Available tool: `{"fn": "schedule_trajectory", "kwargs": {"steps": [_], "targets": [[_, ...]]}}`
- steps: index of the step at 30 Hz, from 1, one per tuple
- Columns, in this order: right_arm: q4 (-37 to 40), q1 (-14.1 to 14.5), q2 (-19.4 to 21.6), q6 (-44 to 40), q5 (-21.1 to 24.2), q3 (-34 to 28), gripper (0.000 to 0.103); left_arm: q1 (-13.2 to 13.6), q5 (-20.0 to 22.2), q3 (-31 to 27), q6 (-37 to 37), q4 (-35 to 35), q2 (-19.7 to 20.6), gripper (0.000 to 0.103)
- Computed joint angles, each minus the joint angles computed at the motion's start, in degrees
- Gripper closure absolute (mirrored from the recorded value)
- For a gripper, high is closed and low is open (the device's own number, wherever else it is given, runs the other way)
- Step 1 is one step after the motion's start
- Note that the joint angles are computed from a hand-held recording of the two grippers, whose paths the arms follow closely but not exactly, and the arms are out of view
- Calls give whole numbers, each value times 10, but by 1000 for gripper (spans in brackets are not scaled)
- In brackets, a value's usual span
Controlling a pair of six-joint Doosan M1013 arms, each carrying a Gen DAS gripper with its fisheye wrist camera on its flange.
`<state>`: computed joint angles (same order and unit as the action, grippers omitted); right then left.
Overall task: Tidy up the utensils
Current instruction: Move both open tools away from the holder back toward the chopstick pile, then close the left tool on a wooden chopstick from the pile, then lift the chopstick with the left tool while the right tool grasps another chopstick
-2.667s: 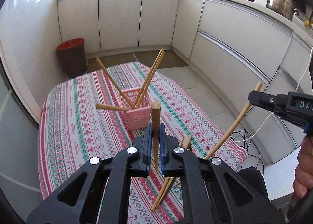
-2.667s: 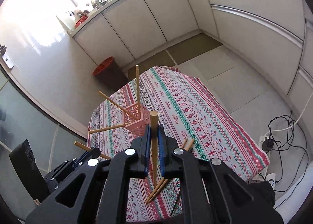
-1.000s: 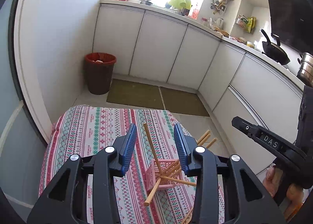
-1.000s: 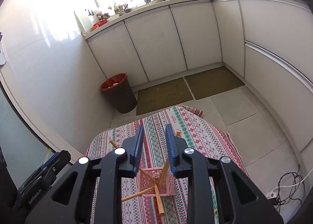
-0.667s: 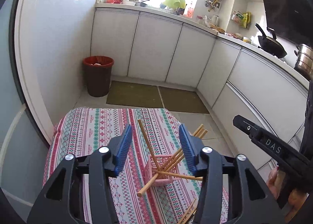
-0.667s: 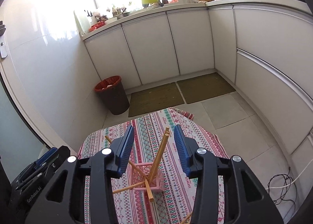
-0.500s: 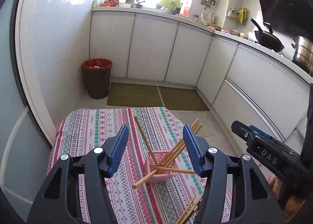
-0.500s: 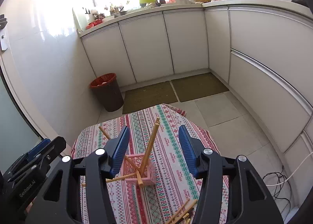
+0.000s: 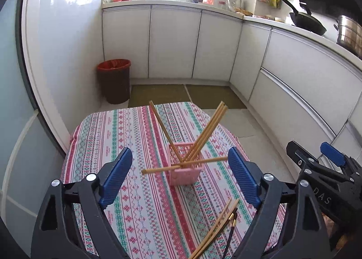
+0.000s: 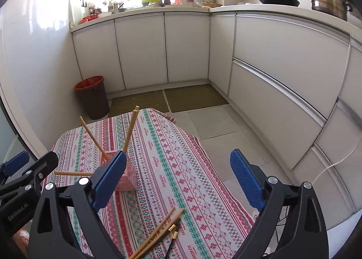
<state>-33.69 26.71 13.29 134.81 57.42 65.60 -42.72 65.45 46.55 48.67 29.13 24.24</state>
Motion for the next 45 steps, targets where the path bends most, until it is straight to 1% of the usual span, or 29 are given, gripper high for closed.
{"fn": "schedule_trajectory", "kwargs": {"steps": [1, 3, 5, 9, 12, 14, 16, 19, 23, 24, 25, 26, 27, 28, 29, 30, 31, 33, 38, 40, 42, 43, 44, 45], "targets": [[3, -1, -3, 0, 2, 5, 12, -2, 2, 0, 1, -1, 0, 17], [11, -4, -11, 5, 4, 19, 10, -5, 3, 9, -3, 1, -3, 11], [15, -8, -18, 11, 10, 30, 10, -8, 6, 13, -4, -1, -4, 9], [25, -15, -38, 32, 21, 65, 9, -9, 26, 13, 8, -22, 1, 7], [38, -23, -54, 40, 32, 96, 9, -4, 65, -3, 49, -69, 19, 7], [56, -30, -60, 29, 40, 110, 9, -1, 90, -13, 76, -108, 34, 7], [72, -38, -65, 25, 48, 124, 9, 2, 130, -32, 116, -151, 56, 7], [96, -49, -68, 24, 55, 138, 9, 2, 175, -53, 155, -186, 85, 7], [122, -62, -70, 18, 61, 147, 9, 5, 207, -80, 159, -209, 118, 8], [124, -64, -71, 16, 63, 148, 9, 7, 210, -86, 155, -215, 125, 9], [125, -66, -71, 13, 65, 149, 9, 8, 217, -98, 153, -224, 134, 11], [129, -67, -71, 11, 68, 150, 9, 10, 224, -111, 152, -232, 143, 16], [133, -69, -71, 8, 70, 150, 9, 11, 234, -128, 153, -240, 155, 25], [139, -72, -71, 5, 72, 150, 9, 11, 244, -143, 155, -245, 165, 31], [143, -74, -71, 4, 75, 151, 9, 12, 259, -163, 160, -250, 179, 46], [146, -76, -71, 4, 77, 151, 9, 11, 276, -187, 163, -253, 193, 56], [148, -78, -71, 4, 79, 151, 9, 11, 292, -207, 165, -257, 207, 59], [152, -81, -70, 2, 82, 151, 9, 12, 316, -238, 165, -265, 227, 68], [158, -84, -66, -5, 85, 150, 9, 13, 339, -293, 178, -273, 259, 75], [162, -85, -63, -7, 89, 148, 9, 14, 357, -321, 181, -274, 275, 79], [166, -87, -60, -5, 91, 146, 9, 14, 378, -347, 187, -278, 291, 86], [167, -88, -59, -3, 91, 145, 9, 12, 380, -351, 194, -268, 294, 89], [167, -88, -58, -2, 91, 143, 9, 11, 394, -370, 202, -260, 304, 94], [169, -90, -56, -1, 91, 141, 9, 11, 390, -366, 205, -260, 302, 95]]}}
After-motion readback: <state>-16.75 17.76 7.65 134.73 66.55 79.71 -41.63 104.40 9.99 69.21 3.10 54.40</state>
